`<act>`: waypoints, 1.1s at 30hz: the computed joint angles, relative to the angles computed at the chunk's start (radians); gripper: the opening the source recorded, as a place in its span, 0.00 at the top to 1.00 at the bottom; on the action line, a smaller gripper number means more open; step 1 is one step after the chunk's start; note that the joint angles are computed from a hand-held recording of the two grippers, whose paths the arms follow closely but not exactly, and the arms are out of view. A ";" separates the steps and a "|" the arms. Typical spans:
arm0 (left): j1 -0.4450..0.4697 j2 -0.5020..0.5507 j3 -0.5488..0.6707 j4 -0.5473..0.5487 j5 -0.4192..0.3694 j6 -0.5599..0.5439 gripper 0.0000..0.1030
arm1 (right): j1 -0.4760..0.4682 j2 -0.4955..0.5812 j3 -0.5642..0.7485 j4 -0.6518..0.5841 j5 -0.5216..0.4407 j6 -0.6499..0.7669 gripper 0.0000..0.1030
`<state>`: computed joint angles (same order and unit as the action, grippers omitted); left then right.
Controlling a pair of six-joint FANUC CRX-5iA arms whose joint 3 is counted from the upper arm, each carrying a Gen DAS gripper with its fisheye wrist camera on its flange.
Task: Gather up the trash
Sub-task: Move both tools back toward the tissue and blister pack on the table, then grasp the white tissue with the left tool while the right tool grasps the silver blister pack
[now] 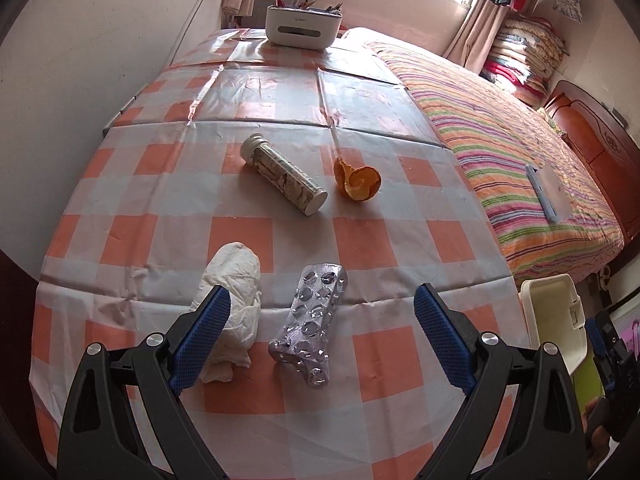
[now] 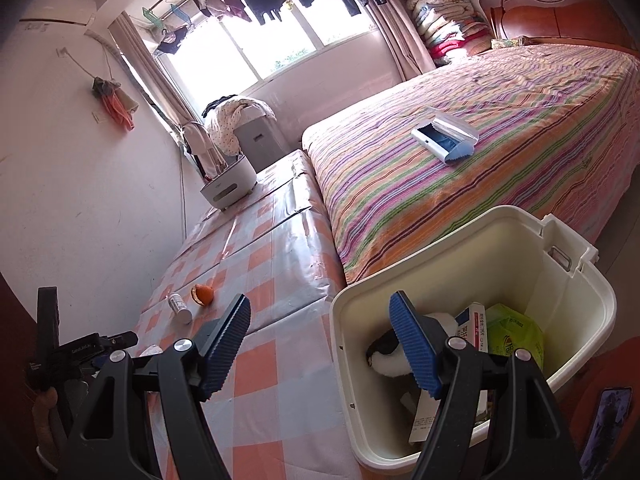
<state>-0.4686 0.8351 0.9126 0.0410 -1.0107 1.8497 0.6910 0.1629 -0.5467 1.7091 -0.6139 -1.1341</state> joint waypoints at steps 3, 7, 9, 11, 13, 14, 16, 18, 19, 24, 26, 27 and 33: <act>0.032 0.024 0.016 0.057 -0.041 -0.003 0.11 | 0.004 0.026 0.032 0.009 0.038 0.034 0.32; 0.049 0.071 0.082 0.056 -0.113 0.016 0.11 | 0.019 0.058 0.070 0.001 0.053 0.081 0.32; 0.056 0.091 0.110 0.053 -0.139 0.024 0.11 | 0.024 0.070 0.084 -0.004 0.059 0.102 0.32; 0.061 0.107 0.134 0.052 -0.161 0.027 0.11 | 0.027 0.081 0.096 -0.012 0.068 0.120 0.32; 0.066 0.123 0.156 0.053 -0.179 0.027 0.11 | 0.029 0.093 0.110 -0.018 0.085 0.137 0.32; 0.067 0.134 0.172 0.053 -0.193 0.027 0.11 | 0.030 0.099 0.117 -0.021 0.093 0.145 0.32; 0.071 0.161 0.213 0.058 -0.226 0.029 0.11 | 0.031 0.113 0.133 -0.026 0.113 0.163 0.32; 0.073 0.181 0.240 0.066 -0.245 0.029 0.12 | 0.033 0.127 0.151 -0.028 0.134 0.183 0.32; 0.075 0.189 0.250 0.072 -0.249 0.027 0.12 | 0.034 0.134 0.162 -0.031 0.142 0.194 0.32; 0.071 0.198 0.264 0.047 -0.248 0.037 0.23 | 0.034 0.173 0.223 -0.068 0.209 0.255 0.32; 0.068 0.195 0.266 0.024 -0.247 0.048 0.31 | 0.034 0.194 0.256 -0.107 0.245 0.293 0.32; 0.067 0.190 0.258 0.017 -0.242 0.051 0.35 | 0.037 0.206 0.275 -0.140 0.259 0.326 0.32; 0.075 0.147 0.182 0.016 -0.203 0.059 0.60 | 0.089 0.305 0.439 -0.540 0.307 0.686 0.32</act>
<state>-0.3940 0.9821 1.0943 0.0569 -1.2140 1.9092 0.7800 0.4675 -0.1077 1.1687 -0.3074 -0.4481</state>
